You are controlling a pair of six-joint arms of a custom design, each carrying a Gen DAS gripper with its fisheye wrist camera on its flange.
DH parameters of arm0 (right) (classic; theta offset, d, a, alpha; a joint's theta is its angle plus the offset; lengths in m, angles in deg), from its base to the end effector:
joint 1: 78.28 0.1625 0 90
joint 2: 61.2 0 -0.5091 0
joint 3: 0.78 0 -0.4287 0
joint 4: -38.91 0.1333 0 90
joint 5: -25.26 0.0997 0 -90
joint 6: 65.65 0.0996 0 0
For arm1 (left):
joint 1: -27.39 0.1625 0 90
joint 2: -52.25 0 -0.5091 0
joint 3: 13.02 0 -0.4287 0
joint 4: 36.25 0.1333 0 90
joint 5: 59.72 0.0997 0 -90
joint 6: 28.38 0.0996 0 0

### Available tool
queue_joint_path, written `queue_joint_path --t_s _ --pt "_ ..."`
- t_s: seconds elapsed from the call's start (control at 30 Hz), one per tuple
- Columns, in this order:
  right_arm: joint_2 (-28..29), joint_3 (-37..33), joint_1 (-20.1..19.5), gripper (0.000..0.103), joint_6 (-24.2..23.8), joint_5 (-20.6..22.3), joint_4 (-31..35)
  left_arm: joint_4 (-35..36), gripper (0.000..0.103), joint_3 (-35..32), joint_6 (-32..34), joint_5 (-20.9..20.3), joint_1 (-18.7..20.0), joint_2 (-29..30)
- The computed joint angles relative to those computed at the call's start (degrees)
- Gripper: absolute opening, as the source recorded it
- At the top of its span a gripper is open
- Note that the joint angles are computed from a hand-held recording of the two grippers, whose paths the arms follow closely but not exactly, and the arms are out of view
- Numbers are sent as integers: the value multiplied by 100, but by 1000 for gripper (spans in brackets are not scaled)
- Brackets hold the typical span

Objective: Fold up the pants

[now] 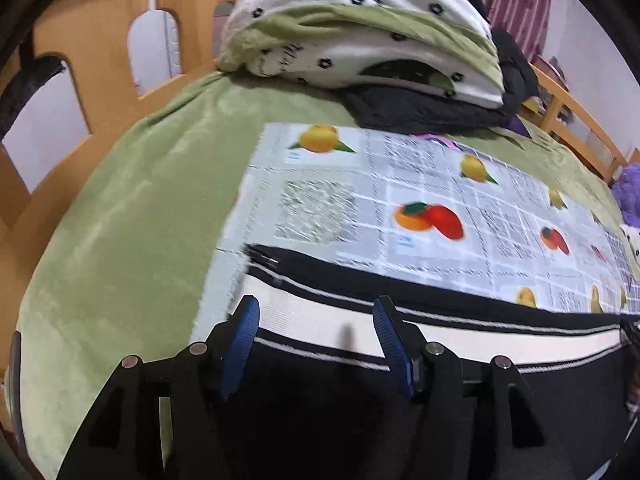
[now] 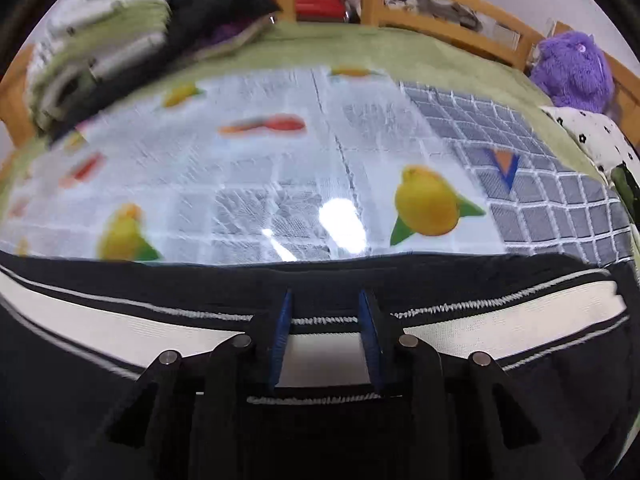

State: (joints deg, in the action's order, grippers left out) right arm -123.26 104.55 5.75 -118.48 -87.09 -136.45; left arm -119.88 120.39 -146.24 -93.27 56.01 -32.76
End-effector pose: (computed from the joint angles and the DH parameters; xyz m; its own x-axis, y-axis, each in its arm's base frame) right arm 0.0235 -0.6926 0.3169 -0.6013 -0.3768 0.7046 -0.6652 0.7246 -0.1801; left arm -0.1961 -0.3534 0.2359 -0.6032 -0.6234 -0.4975 0.0576 0.5881 -0.8068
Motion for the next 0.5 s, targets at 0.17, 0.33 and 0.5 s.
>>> queue_joint_path --t_s 0.17,0.33,0.5 --pt "-78 -125 126 34 574 -226 412 -139 57 92 47 -286 -336 -71" --pt "-707 392 199 34 1107 301 443 -259 57 519 -353 -843 -1338 -460" --pt "-1462 1116 335 41 991 654 477 -394 57 1030 -1311 -1585 -2616 -701"
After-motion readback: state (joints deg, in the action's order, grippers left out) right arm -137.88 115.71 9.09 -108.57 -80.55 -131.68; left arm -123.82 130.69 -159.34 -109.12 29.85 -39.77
